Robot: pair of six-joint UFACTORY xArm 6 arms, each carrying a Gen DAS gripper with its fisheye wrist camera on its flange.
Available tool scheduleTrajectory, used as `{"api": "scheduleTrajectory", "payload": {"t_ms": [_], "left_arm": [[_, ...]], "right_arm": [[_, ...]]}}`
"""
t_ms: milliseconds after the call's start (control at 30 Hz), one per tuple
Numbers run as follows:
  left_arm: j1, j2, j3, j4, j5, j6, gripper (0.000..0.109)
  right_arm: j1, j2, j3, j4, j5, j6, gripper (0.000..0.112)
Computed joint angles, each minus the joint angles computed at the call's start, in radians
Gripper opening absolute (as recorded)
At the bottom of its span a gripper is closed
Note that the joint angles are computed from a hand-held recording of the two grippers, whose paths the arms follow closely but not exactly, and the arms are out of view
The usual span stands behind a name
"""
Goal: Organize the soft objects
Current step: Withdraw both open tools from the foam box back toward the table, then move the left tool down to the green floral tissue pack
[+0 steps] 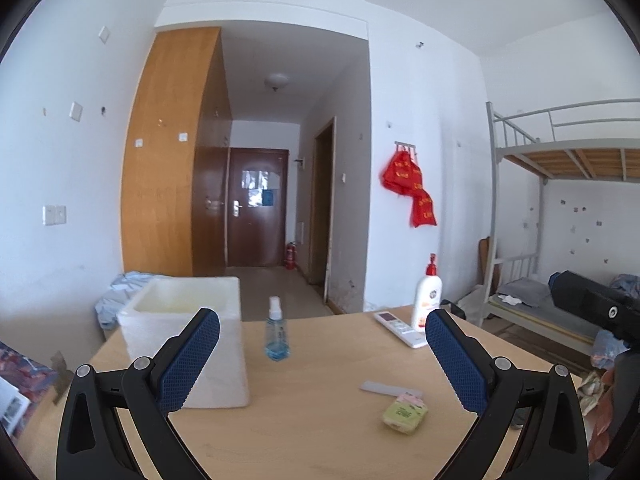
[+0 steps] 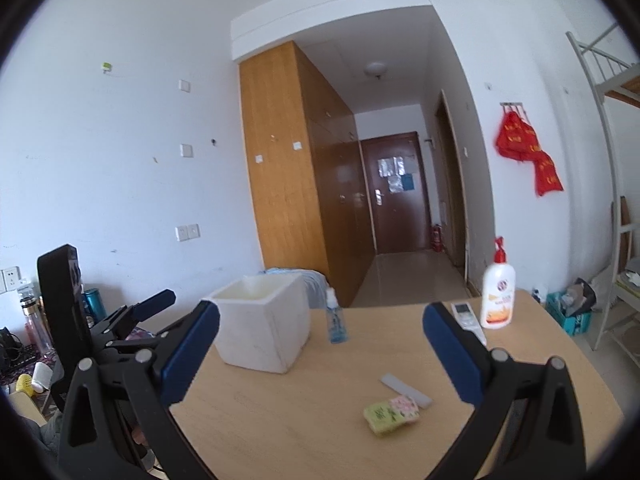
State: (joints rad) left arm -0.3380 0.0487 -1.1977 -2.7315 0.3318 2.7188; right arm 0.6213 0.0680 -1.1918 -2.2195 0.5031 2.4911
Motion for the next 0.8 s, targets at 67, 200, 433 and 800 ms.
{"api": "scheduleTrajectory", "payload": {"t_ms": [67, 200, 433, 800], "left_arm": [[-0.009, 0.02, -0.004, 0.017, 0.005, -0.022, 0.103], [-0.018, 0.067, -0.018, 0.076, 0.012, -0.084, 0.103], [-0.044, 0.15, -0.081, 0.139, -0.042, -0.142, 0.103], [-0.08, 0.215, -0.145, 0.229, -0.099, -0.207, 0.103]], "right_arm": [[-0.005, 0.001, 0.017, -0.036, -0.003, 0.041, 0.103], [-0.009, 0.009, 0.048, 0.005, 0.006, 0.011, 0.103], [-0.038, 0.03, 0.065, 0.038, -0.031, 0.037, 0.103], [-0.09, 0.067, 0.039, 0.097, -0.1, 0.027, 0.103]]}}
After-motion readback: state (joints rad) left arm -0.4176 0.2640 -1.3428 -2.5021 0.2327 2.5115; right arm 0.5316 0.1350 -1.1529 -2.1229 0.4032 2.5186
